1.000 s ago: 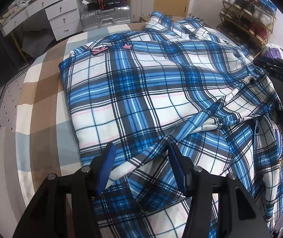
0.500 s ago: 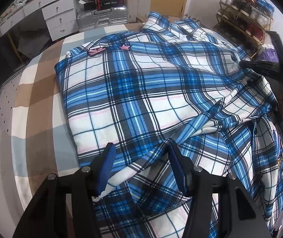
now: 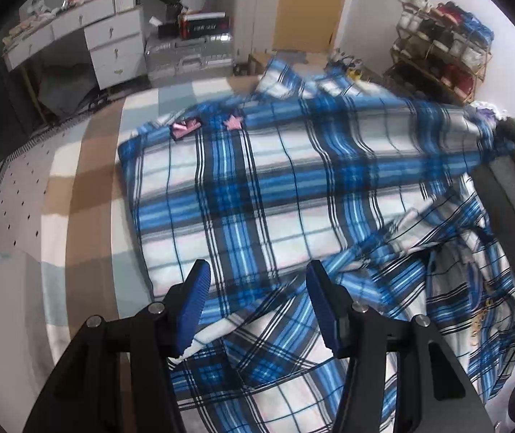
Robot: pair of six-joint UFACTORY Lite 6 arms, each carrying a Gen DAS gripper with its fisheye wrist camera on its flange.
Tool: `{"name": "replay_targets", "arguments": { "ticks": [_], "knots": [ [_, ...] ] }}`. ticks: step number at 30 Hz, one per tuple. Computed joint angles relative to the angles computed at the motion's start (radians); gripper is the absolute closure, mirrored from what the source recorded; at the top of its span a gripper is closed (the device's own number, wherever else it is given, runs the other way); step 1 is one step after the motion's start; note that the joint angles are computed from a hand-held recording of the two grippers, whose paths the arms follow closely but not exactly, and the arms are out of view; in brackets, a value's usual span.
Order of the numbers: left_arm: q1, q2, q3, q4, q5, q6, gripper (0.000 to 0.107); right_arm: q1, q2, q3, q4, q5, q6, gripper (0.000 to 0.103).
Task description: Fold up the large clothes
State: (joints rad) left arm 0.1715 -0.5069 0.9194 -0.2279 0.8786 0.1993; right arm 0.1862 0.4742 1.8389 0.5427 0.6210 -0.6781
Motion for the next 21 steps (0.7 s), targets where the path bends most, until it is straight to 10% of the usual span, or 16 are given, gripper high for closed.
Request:
{"name": "replay_targets", "arguments": {
  "ticks": [11, 13, 17, 21],
  "knots": [
    [0.023, 0.169, 0.131, -0.045, 0.001, 0.035, 0.057, 0.055, 0.129, -0.129, -0.834, -0.11, 0.675, 0.101],
    [0.008, 0.214, 0.176, -0.052, -0.019, 0.03, 0.057, 0.051, 0.032, -0.183, -0.764, -0.183, 0.65, 0.091],
    [-0.043, 0.383, 0.268, -0.02, -0.073, -0.011, 0.057, 0.114, -0.07, -0.181, -0.403, -0.284, 0.382, 0.017],
    [-0.046, 0.527, 0.266, -0.018, -0.12, -0.035, 0.057, 0.189, 0.22, 0.175, -0.179, -0.132, 0.257, 0.02]
  ]
}}
